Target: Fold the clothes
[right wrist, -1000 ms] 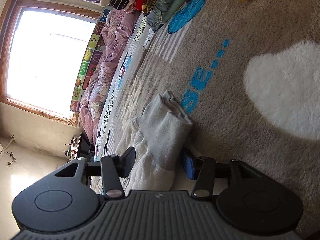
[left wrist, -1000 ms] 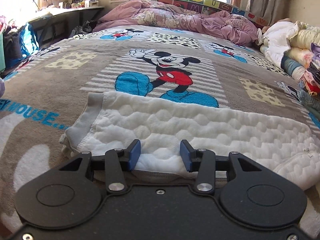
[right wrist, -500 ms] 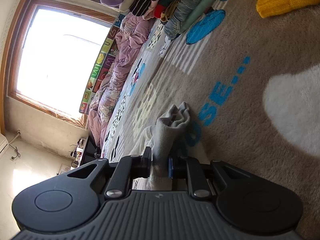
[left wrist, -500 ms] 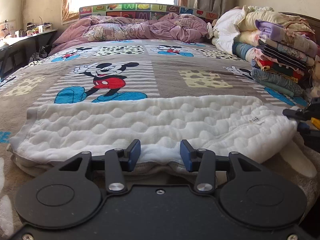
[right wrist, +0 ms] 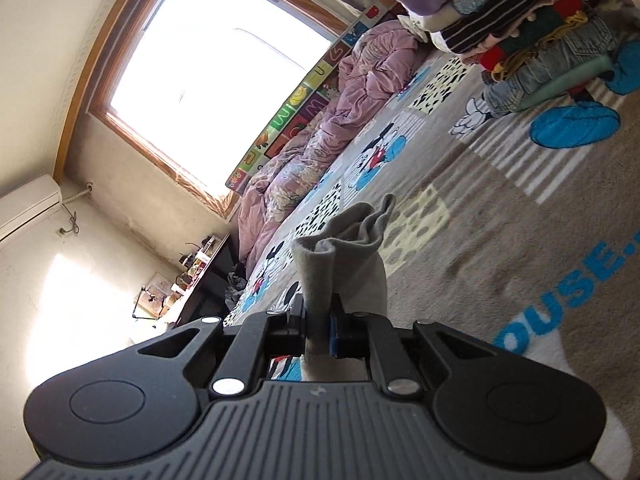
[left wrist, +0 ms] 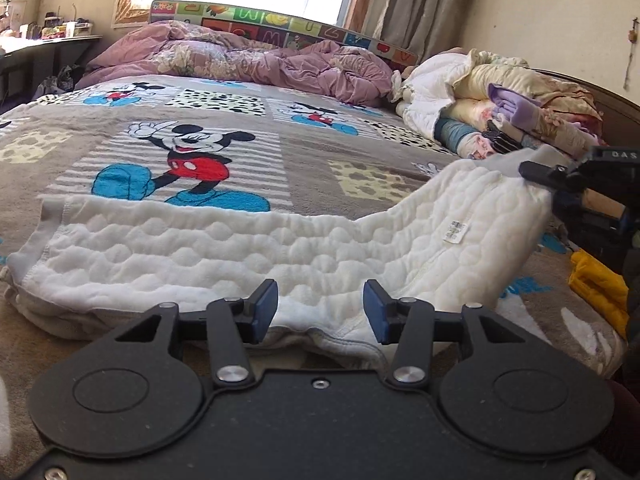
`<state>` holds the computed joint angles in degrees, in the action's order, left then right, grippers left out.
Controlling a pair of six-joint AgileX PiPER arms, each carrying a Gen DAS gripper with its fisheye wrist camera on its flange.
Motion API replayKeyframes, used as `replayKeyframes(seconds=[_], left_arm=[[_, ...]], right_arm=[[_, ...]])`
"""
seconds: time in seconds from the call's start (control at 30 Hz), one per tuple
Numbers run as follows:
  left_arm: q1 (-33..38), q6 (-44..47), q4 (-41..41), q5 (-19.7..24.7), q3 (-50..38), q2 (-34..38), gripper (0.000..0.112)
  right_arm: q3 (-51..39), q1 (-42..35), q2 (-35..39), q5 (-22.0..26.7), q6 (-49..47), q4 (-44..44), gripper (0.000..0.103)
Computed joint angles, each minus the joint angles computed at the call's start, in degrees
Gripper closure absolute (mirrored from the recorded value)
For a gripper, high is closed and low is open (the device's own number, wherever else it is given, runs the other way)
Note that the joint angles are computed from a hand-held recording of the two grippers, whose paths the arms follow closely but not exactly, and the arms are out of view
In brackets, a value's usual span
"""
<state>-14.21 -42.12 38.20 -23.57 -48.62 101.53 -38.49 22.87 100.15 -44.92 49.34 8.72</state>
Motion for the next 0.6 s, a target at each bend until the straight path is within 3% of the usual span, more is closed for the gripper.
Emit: replayKeyframes(seconds=[0.1,0.2,0.43,0.53,0.6], left_arm=[[-1.5,1.2,3.3,-3.0,0.6,-1.0,0.057],[-2.6,-1.0,7.4,-4.8,-0.6,-0.9,0.055],[-5.0,-1.7,8.1,-2.9,-6.3,0.1,0.054],[-5.8,-1.2,6.9,-1.7,-7.8,0.3,0.053],[-6.1,0.0,4.8,-0.2,-8.4,0.6,0.053]], right_arm=[[-3.6,1.0,-0.4,4.6,-1.6,-2.4,0.09],[-7.5,0.6,-0.2,10.2,0.8,-10.4,0.09],[-16.0,2.6,0.2,22.5,5.6,-24.0,0.09],[-19.5,3.0,0.4,25.8,15.8,-37.0,0.086],[-21.0,3.3,0.4,26.2,22.5,-45.0,0.077]])
